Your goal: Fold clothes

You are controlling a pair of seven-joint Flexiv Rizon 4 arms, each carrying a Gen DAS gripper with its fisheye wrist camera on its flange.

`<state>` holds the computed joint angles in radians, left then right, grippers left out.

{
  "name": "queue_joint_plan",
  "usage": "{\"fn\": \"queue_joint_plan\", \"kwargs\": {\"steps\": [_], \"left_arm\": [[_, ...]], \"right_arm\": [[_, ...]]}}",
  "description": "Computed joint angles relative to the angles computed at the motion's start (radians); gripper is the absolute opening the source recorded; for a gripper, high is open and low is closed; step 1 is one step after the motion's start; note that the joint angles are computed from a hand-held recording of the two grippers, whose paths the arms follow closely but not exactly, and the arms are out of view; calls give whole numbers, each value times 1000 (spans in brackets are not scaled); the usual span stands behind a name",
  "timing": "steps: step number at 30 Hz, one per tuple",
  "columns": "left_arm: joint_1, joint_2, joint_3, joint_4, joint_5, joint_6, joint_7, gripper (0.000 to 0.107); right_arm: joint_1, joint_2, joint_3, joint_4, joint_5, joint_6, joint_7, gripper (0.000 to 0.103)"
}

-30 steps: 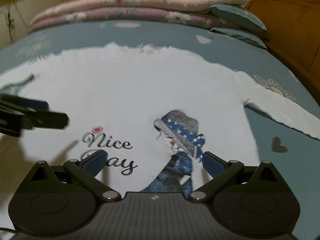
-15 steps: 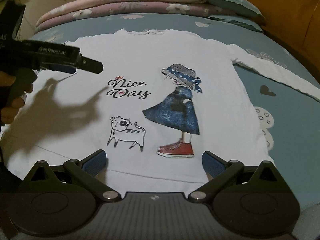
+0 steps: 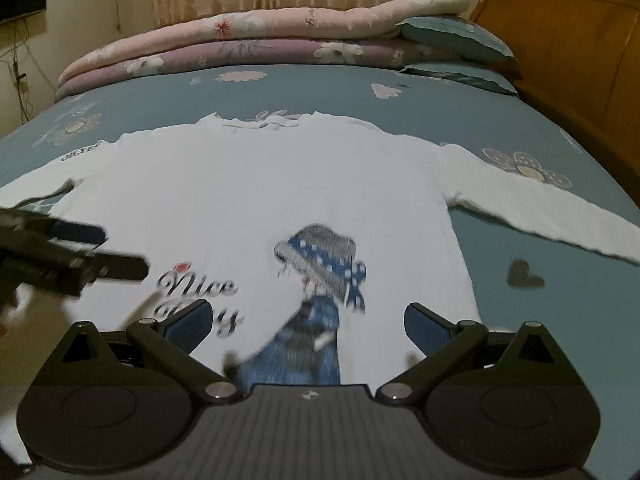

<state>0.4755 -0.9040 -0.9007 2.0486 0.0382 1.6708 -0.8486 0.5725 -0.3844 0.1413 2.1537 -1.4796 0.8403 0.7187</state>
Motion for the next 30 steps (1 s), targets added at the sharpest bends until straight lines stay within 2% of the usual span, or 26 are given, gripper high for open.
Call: {"fn": "queue_joint_plan", "kwargs": {"steps": [4, 6, 9, 16, 22, 30], "left_arm": [[-7, 2, 8, -4, 1, 1, 2, 96], [-10, 3, 11, -5, 2, 2, 4, 96], [-13, 4, 14, -4, 3, 6, 6, 96], [-28, 9, 29, 0, 16, 32, -3, 97], [-9, -2, 6, 3, 32, 26, -1, 97], [-28, 7, 22, -2, 28, 23, 0, 97]], "right_arm": [[-19, -46, -8, -29, 51, 63, -48, 103], [-10, -58, -16, -22, 49, 77, -27, 103], [18, -48, -18, -1, 23, 36, 42, 103], [65, -22, 15, 40, 60, -74, 115, 103], [45, -3, 22, 59, 75, -39, 89, 103], [49, -5, 20, 52, 105, -34, 66, 103]]}}
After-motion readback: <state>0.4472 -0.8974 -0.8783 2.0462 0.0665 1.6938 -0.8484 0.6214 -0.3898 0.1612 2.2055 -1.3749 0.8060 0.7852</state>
